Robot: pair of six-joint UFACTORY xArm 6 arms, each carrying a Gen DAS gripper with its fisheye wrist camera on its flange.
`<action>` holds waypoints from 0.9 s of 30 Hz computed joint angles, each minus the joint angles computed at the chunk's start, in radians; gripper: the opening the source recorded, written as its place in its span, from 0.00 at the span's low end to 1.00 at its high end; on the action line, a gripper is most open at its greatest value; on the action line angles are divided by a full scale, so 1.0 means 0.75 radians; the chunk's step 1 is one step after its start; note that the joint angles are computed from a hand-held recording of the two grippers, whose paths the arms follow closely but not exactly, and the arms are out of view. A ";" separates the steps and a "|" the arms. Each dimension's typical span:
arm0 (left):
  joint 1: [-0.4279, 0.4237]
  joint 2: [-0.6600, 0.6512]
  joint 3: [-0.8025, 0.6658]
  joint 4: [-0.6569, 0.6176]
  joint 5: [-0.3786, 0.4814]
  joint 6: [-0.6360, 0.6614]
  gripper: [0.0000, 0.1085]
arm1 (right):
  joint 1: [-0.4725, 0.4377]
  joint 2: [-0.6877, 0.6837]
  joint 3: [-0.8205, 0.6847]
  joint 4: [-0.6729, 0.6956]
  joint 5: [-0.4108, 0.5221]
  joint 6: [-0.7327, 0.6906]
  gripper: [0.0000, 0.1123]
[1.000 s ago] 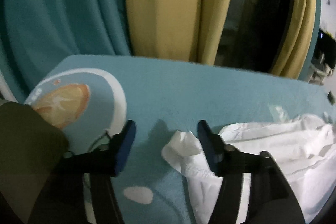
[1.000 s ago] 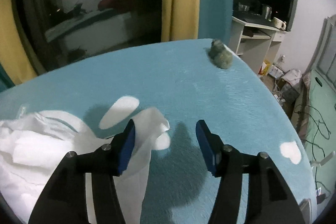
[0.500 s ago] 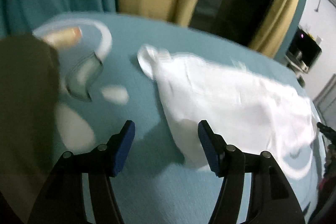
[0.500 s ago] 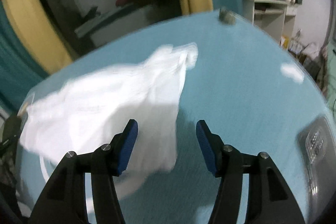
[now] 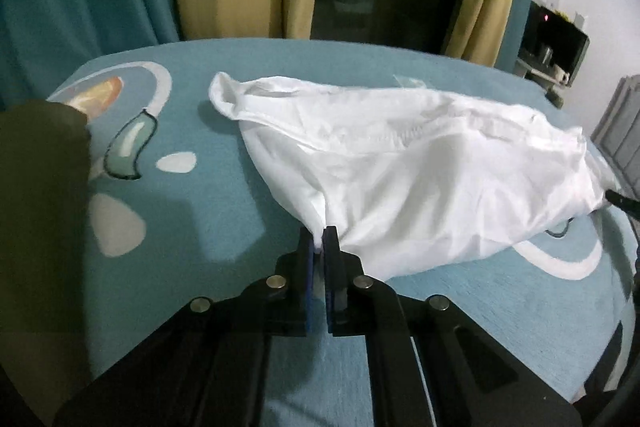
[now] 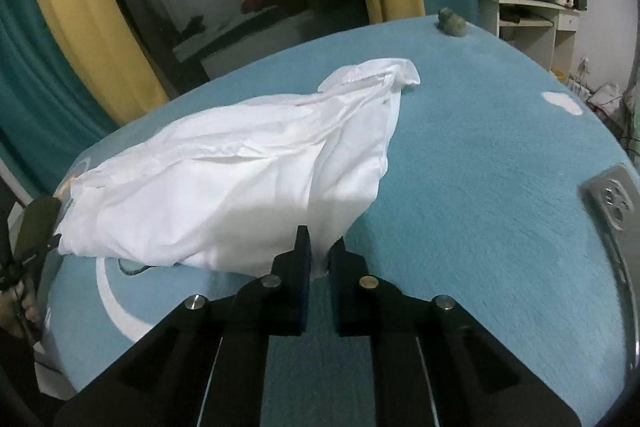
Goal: Fold large clothes
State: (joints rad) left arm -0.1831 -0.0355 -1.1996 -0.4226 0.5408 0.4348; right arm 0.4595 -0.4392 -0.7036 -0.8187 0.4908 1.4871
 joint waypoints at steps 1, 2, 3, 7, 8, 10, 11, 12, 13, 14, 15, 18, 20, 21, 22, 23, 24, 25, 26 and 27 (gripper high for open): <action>0.009 0.003 -0.013 -0.015 0.010 0.007 0.04 | 0.017 -0.025 0.012 -0.008 0.021 0.014 0.06; 0.020 -0.026 0.006 -0.041 0.022 0.024 0.04 | 0.030 -0.049 0.023 -0.010 0.038 0.019 0.06; 0.020 -0.041 0.016 -0.047 0.024 0.023 0.03 | 0.040 -0.065 0.029 -0.011 0.053 0.021 0.06; 0.035 -0.118 0.067 -0.037 0.032 0.016 0.03 | 0.096 -0.125 0.058 -0.004 0.109 0.024 0.06; 0.045 -0.136 0.080 -0.056 0.043 0.018 0.03 | 0.107 -0.142 0.072 0.000 0.114 0.029 0.06; 0.067 -0.188 0.120 -0.107 0.074 0.040 0.03 | 0.135 -0.170 0.091 -0.001 0.139 0.050 0.06; 0.067 -0.205 0.133 -0.108 0.080 0.044 0.03 | 0.158 -0.185 0.100 -0.008 0.162 0.071 0.06; 0.068 -0.229 0.153 -0.107 0.083 0.050 0.03 | 0.166 -0.195 0.103 -0.007 0.174 0.074 0.06; 0.070 -0.254 0.177 -0.107 0.085 0.055 0.03 | 0.183 -0.207 0.108 -0.013 0.191 0.089 0.06; 0.072 -0.280 0.202 -0.109 0.090 0.060 0.03 | 0.202 -0.223 0.115 -0.020 0.212 0.104 0.06; 0.079 -0.304 0.227 -0.117 0.099 0.068 0.03 | 0.220 -0.242 0.124 -0.023 0.236 0.119 0.06; 0.100 -0.354 0.293 -0.133 0.134 0.073 0.03 | 0.269 -0.298 0.161 -0.022 0.288 0.158 0.06; 0.112 -0.380 0.335 -0.139 0.155 0.071 0.03 | 0.296 -0.318 0.179 -0.007 0.316 0.164 0.06; 0.118 -0.382 0.345 -0.144 0.161 0.078 0.03 | 0.306 -0.316 0.185 0.008 0.325 0.160 0.06; 0.123 -0.386 0.354 -0.146 0.178 0.076 0.04 | 0.311 -0.311 0.189 0.021 0.333 0.158 0.06; 0.131 -0.385 0.355 -0.160 0.201 0.080 0.04 | 0.313 -0.305 0.195 0.029 0.335 0.168 0.06; 0.137 -0.383 0.352 -0.172 0.211 0.084 0.04 | 0.314 -0.304 0.202 0.034 0.337 0.180 0.07; 0.142 -0.379 0.343 -0.181 0.221 0.084 0.04 | 0.317 -0.301 0.202 0.032 0.347 0.197 0.07; 0.142 -0.377 0.338 -0.177 0.215 0.075 0.04 | 0.317 -0.306 0.205 0.024 0.350 0.216 0.10; 0.143 -0.372 0.324 -0.172 0.210 0.065 0.05 | 0.314 -0.312 0.204 0.027 0.361 0.224 0.14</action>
State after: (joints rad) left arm -0.0760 -0.3143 -0.9563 -0.5517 0.6984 0.4839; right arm 0.6950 -0.6732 -0.5509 -0.7985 0.7616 1.6550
